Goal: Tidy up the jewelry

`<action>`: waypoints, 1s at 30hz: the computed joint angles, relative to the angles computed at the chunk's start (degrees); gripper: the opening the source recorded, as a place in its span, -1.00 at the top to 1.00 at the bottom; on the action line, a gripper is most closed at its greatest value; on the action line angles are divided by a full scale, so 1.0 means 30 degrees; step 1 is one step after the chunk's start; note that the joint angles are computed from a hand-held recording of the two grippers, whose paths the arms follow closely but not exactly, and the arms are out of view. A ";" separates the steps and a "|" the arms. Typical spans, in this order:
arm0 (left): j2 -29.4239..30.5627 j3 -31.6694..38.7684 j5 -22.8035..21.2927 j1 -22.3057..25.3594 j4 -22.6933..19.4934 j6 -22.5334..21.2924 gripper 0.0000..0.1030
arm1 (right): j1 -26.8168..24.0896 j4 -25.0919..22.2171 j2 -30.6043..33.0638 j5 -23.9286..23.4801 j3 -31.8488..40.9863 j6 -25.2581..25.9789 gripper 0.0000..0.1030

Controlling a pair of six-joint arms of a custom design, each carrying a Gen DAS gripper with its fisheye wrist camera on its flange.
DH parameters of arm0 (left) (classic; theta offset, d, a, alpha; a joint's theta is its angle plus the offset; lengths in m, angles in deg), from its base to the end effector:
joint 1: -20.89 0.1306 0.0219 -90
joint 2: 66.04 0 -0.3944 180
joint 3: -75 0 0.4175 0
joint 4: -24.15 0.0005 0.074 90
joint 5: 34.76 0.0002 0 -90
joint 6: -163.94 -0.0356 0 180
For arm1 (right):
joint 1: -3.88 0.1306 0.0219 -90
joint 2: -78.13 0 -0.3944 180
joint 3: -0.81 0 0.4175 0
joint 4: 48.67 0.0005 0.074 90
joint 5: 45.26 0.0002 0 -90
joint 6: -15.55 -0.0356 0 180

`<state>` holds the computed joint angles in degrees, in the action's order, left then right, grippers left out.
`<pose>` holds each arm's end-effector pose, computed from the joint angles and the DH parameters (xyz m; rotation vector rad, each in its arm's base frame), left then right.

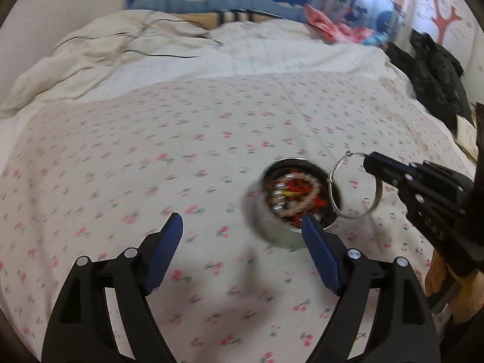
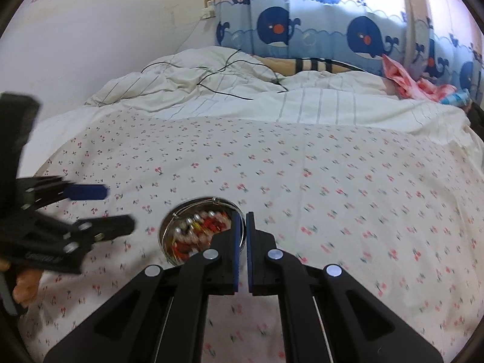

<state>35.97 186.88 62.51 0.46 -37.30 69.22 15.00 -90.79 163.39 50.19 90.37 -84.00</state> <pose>0.5446 -0.2082 0.5022 0.5936 2.4091 -0.2742 0.4835 0.0911 0.4877 0.0214 2.2288 0.0914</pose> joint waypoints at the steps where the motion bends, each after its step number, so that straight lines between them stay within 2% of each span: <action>1: -0.0080 -0.0124 -0.0087 0.0153 0.0077 0.0153 -0.52 | 0.0088 -0.0078 0.0267 0.0037 0.0211 0.0074 0.91; 6: 0.0123 0.0028 -0.0787 0.0434 0.0310 0.0678 -0.55 | 0.0340 -0.0542 0.1471 0.0150 0.1020 0.0349 0.91; 11: -0.0168 -0.0253 -0.1098 0.0244 0.0799 0.0413 -0.66 | 0.0356 -0.0828 0.2177 0.0166 0.1421 0.0462 0.91; 22: -0.0610 -0.0881 -0.1891 -0.0283 0.1477 -0.0124 -0.69 | 0.0589 -0.1407 0.2937 0.0942 0.1883 0.0607 0.89; 23: -0.0635 -0.0908 -0.1957 -0.0301 0.1525 -0.0149 -0.70 | 0.0596 -0.1438 0.2935 0.0971 0.1861 0.0585 0.83; 25: -0.0672 -0.0941 -0.2026 -0.0328 0.1585 -0.0159 -0.71 | 0.0549 -0.1023 0.2700 0.0928 0.1584 0.0359 0.13; 30: -0.0872 -0.1122 -0.2350 -0.0394 0.1925 -0.0222 -0.74 | 0.0528 -0.0756 0.2046 0.0981 0.1329 0.0078 0.07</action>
<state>33.36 183.51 55.46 -0.72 -31.52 68.56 16.58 -93.06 169.52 53.13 94.36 -83.76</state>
